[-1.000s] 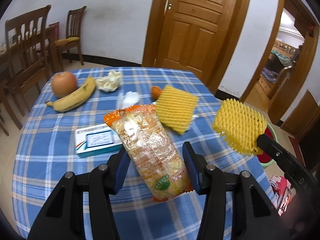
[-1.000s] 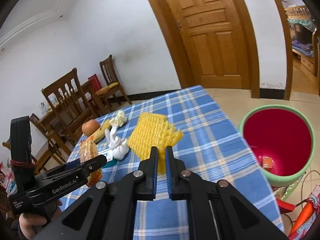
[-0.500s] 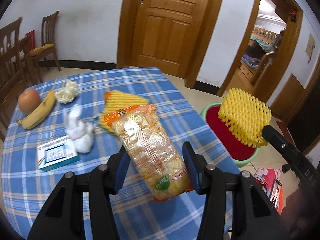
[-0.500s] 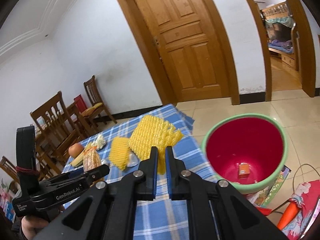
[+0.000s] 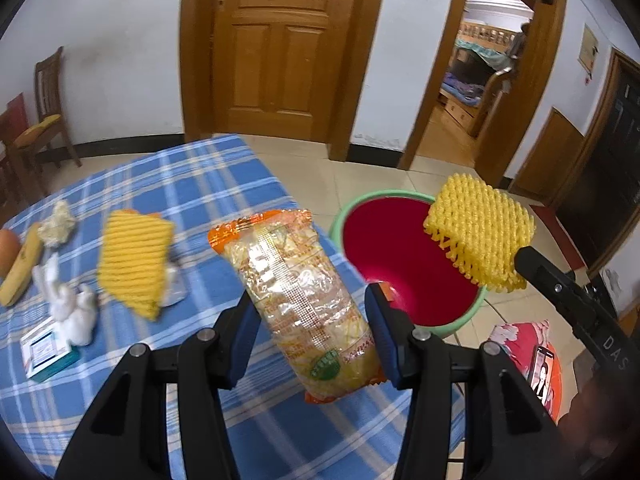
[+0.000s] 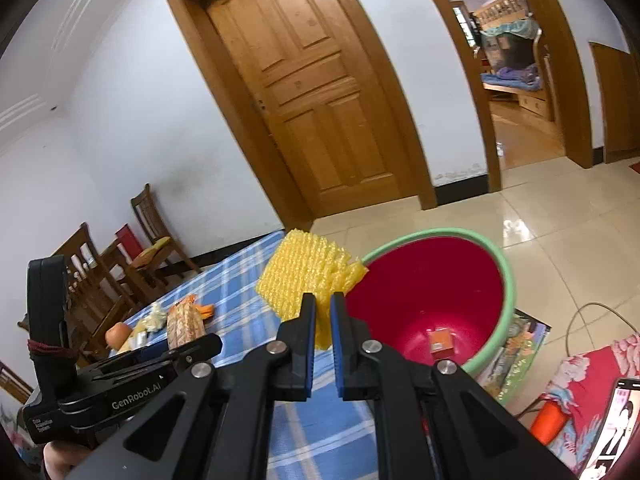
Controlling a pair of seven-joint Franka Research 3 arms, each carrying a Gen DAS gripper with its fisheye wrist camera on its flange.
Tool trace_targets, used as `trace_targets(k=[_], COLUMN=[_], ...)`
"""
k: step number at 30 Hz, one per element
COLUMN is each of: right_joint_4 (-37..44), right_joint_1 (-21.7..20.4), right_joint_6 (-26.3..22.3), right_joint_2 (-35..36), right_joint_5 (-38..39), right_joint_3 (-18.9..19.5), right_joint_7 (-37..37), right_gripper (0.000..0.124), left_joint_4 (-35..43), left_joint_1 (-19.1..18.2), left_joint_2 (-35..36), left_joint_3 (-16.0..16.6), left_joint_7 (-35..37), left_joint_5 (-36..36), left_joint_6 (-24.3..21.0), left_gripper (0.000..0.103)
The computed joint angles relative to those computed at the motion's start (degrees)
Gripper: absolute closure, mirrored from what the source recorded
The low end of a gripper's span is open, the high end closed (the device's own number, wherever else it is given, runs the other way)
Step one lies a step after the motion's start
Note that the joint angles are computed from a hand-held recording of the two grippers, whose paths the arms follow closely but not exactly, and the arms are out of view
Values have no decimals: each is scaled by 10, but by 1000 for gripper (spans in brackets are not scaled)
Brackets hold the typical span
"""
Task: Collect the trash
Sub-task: 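Lift the snack bag and foam net and carry both over the red bucket, then open both tools to drop the bag and net into the bucket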
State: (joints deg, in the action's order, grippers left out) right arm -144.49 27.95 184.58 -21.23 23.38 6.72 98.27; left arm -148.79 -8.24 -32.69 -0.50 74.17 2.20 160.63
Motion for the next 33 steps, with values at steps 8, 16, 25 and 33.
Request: trace_targets(k=[8,16,25,33], right_joint_4=[-2,-2,2,8], right_joint_1=[-31,-57,-91,-112], right_joint_6=[-7,-20,-40,-55], right_joint_2=[10,23,38,52], right_joint_5=[0,-4,-21,-43], right_joint_3=[2,7,17,27], right_joint_7=[19,36,64,94], right_gripper=[115,115,115,115], left_joint_4=[38,74,111,132], left_joint_1=[-30,-39,-29,-23], left_joint_2=[74,136,191,222], left_joint_3=[-1,-10,-37,-48], left_joint_7=[28,56,67,78], left_joint_5=[-19,-43,-45,-52], left_joint_6=[26,35,33,29], left_gripper=[50,50,50,50])
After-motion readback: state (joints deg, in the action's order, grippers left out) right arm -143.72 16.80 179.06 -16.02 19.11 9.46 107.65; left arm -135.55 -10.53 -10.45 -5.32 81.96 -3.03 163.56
